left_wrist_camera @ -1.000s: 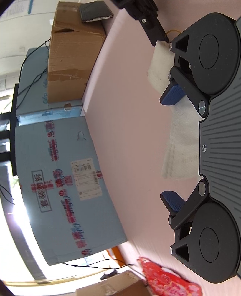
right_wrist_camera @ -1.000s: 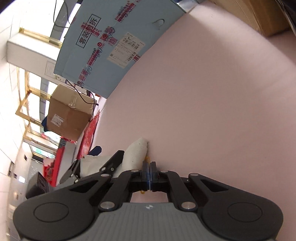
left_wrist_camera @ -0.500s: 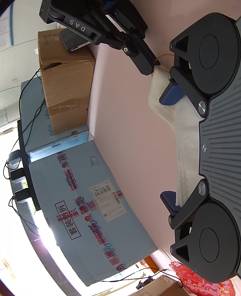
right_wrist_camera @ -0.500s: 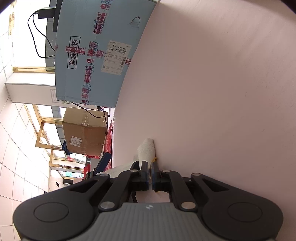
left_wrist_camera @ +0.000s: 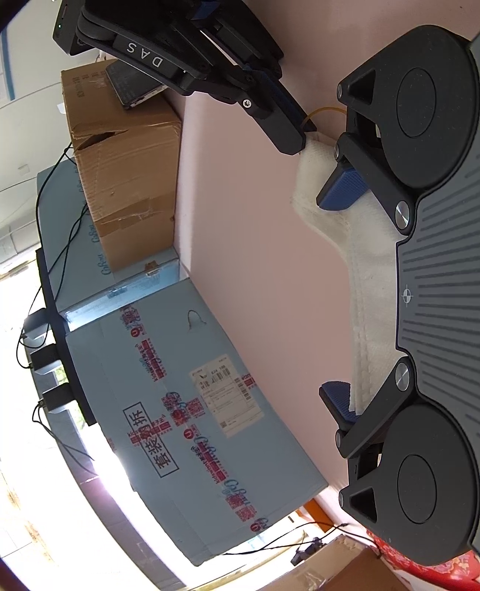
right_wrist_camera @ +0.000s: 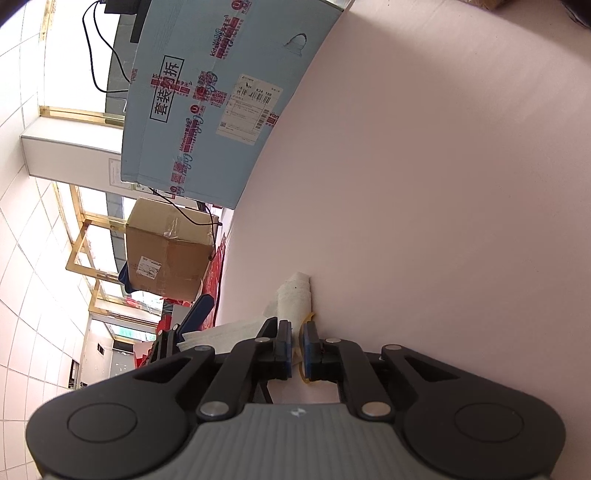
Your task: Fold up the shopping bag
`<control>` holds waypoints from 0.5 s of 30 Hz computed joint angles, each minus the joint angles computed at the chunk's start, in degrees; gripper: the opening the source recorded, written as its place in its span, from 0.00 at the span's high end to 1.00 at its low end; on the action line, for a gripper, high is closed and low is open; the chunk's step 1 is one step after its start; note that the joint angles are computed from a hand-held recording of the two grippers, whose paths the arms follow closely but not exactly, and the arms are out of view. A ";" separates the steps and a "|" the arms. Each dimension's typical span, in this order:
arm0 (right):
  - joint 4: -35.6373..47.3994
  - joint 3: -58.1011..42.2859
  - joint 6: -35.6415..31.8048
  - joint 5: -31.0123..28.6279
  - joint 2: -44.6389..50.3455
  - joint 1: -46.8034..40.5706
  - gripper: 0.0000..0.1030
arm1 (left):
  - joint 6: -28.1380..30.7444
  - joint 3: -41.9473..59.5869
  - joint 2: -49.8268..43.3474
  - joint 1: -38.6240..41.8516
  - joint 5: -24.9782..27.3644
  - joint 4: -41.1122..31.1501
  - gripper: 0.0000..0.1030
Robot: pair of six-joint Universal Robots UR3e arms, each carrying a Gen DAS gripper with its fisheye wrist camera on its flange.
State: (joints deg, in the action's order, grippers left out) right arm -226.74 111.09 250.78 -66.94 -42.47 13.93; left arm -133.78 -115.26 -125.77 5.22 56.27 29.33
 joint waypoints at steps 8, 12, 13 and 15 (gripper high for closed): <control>-11.64 -0.39 8.66 1.12 5.31 -1.19 0.99 | 0.47 -0.49 0.17 -0.11 -0.02 0.58 0.03; -10.43 -4.96 11.27 3.06 7.62 -0.87 0.99 | 0.67 -0.57 0.15 -0.09 -0.22 0.71 0.03; -9.82 -6.40 11.93 3.03 8.22 -0.64 0.99 | 0.73 -0.62 0.18 -0.09 -0.27 0.71 0.03; -7.87 -9.02 12.98 2.61 8.99 -0.20 0.99 | 0.87 -0.69 0.24 -0.04 -0.44 0.60 0.03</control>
State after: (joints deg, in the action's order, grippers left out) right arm -234.61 102.07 263.76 -64.32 -33.48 13.73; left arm -132.91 -115.96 -125.54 5.18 55.82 29.93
